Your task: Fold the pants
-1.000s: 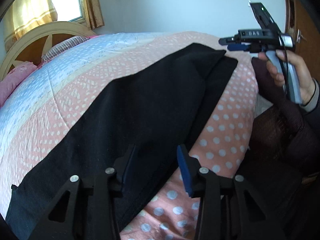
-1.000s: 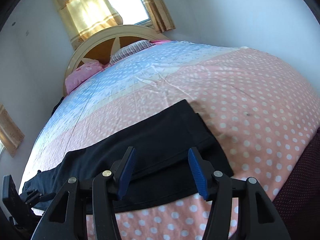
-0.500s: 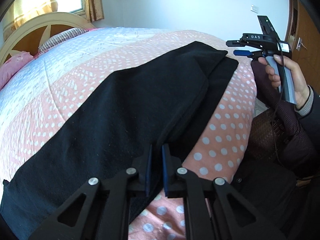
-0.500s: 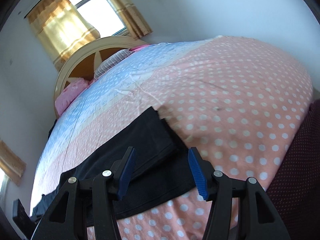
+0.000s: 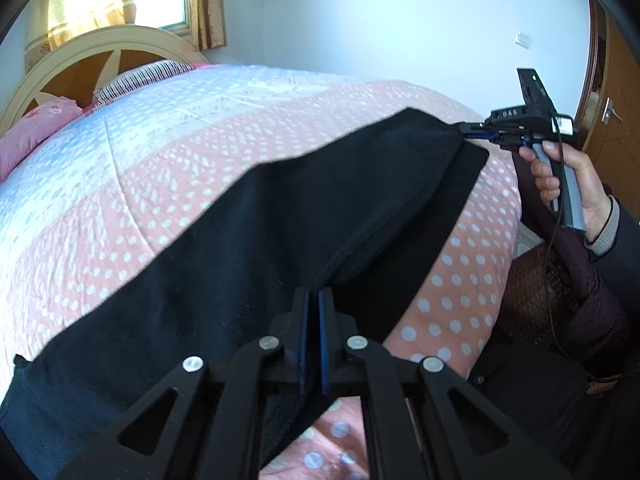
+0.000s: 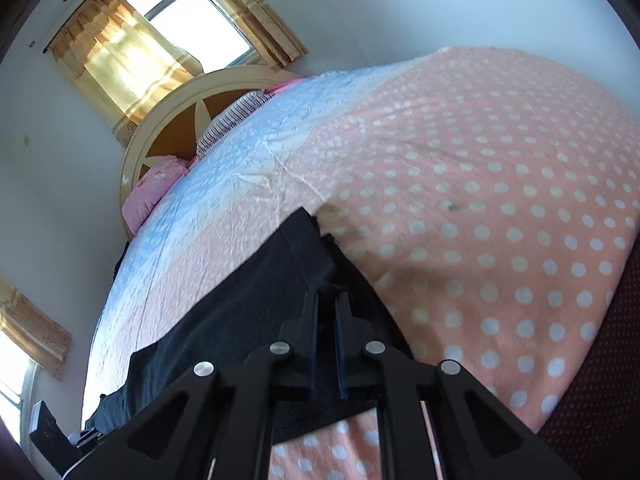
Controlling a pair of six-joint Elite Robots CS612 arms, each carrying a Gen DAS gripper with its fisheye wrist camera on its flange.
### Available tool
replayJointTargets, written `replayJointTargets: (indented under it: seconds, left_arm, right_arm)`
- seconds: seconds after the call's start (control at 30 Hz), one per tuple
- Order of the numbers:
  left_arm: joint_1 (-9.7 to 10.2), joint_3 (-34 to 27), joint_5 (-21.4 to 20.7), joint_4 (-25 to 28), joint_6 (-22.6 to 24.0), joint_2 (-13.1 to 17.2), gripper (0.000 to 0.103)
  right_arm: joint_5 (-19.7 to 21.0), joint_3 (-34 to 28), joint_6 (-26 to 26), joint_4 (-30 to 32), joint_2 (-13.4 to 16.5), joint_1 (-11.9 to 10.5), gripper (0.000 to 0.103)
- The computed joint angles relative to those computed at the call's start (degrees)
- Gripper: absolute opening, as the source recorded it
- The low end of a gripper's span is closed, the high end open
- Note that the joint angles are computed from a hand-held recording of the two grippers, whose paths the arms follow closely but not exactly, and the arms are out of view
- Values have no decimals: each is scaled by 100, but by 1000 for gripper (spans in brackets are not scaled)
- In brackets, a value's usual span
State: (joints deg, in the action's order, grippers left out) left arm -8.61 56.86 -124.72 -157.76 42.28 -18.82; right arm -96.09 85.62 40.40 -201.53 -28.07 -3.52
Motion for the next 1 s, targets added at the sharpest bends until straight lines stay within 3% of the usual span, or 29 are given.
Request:
replayJointTargets:
  seconds: [0.23,0.43,0.9,1.0]
  left_arm:
    - [55,37,-255,-42,30,-46,4]
    - [31,131,-139,297,385,-70,4]
    - [51,161,-224,328,417,-32,4]
    - [44,172,-207,324,476,-30,4]
  right_arm:
    - [-315,302,-527,-470,-230,150,5]
    - [-103,397,-139,247,-163,13,5]
    - [-449,571,117,302,-239,19,4]
    - [-312,538,94,507,-220,-2,4]
